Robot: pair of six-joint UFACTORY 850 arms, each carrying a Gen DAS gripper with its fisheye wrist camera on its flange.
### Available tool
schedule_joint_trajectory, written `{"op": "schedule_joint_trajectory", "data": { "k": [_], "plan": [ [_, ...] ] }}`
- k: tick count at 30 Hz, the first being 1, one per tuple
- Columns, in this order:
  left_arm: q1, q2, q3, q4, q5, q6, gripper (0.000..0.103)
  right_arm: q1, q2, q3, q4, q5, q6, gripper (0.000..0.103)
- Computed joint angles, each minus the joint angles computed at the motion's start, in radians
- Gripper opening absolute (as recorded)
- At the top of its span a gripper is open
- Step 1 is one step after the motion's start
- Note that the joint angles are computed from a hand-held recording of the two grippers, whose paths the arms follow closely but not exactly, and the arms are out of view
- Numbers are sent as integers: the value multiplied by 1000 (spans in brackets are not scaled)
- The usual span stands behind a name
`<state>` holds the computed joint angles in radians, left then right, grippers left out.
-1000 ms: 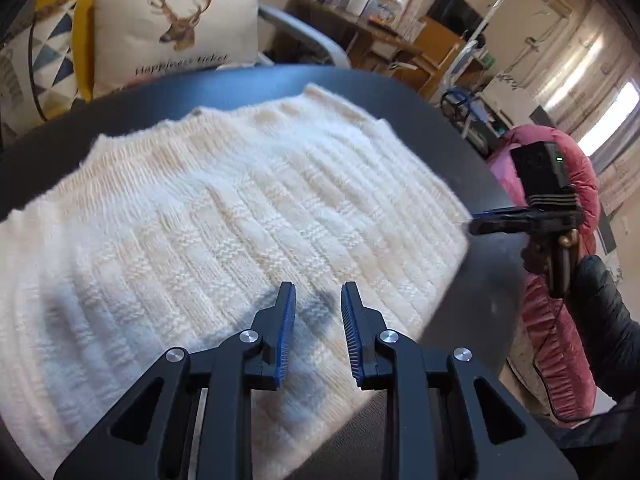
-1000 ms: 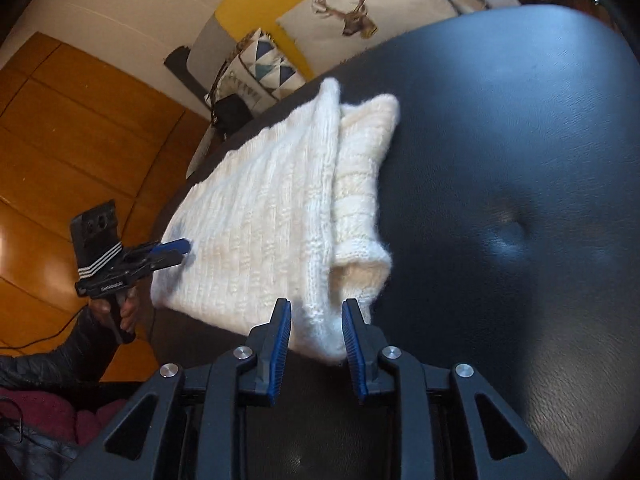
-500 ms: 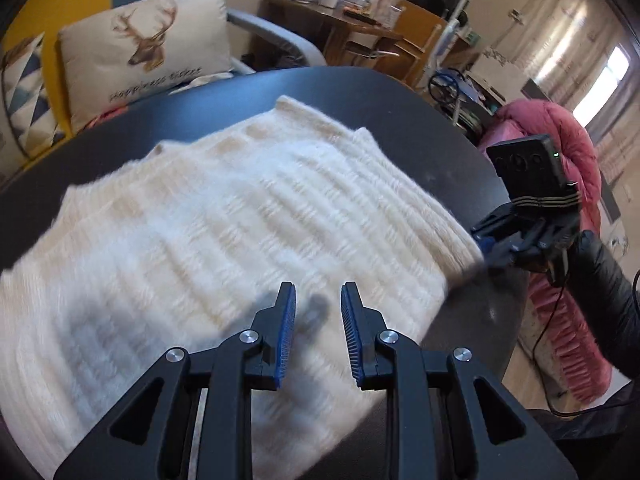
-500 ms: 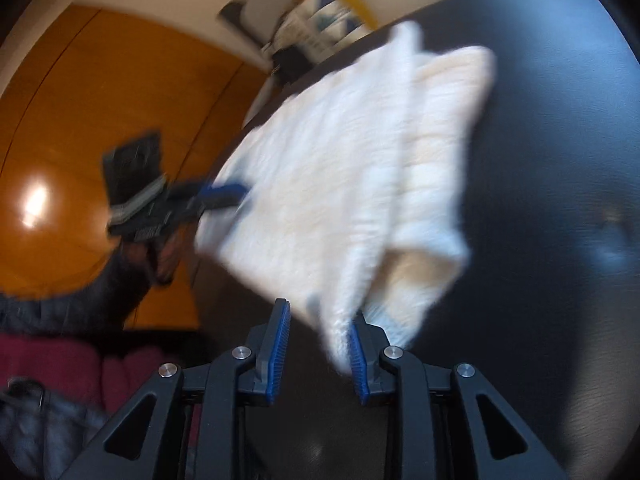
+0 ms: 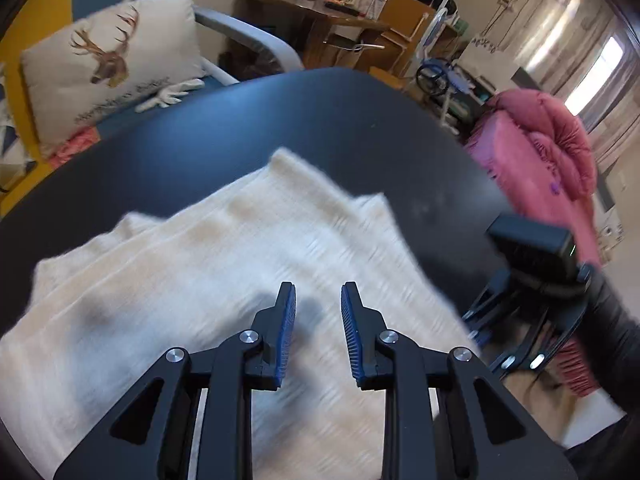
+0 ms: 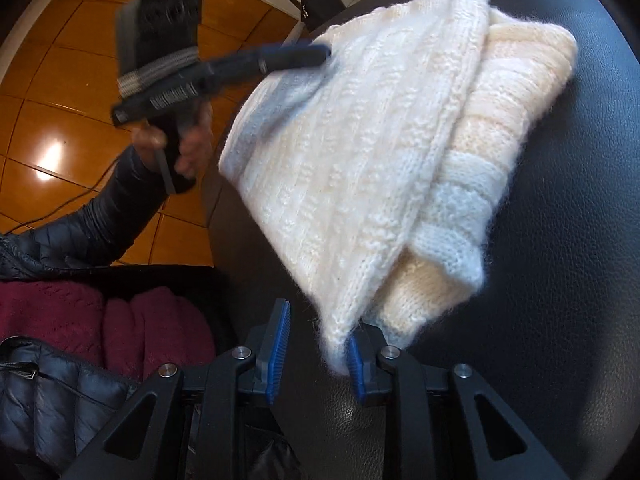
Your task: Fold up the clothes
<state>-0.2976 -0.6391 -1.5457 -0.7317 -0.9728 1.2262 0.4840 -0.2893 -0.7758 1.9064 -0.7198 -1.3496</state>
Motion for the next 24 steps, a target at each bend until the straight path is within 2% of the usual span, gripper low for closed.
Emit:
{"op": "schedule_joint_trajectory", "data": {
  "k": [3, 4, 7, 12, 14, 19, 22, 24],
  "plan": [
    [-33, -109, -159, 37, -187, -169, 26, 4, -3, 2, 19, 5, -13, 26],
    [-47, -139, -205, 52, -218, -219, 26, 7, -4, 2, 25, 8, -16, 26],
    [-93, -227, -341, 166, -232, -411, 26, 22, 5, 3, 43, 35, -22, 26],
    [-123, -399, -601, 223, -409, -628, 27, 37, 4, 10, 89, 49, -66, 25],
    [-136, -421, -641, 257, -427, -667, 33, 42, 2, 14, 108, 48, -87, 25],
    [-190, -474, -737, 400, -489, -750, 33, 49, -3, 23, 152, 39, -132, 25],
    [-211, -467, -726, 448, -465, -795, 33, 55, -7, 29, 186, 35, -159, 25],
    [-219, -405, -627, 473, -369, -790, 15, 63, -7, 32, 206, 44, -175, 25]
  ]
}}
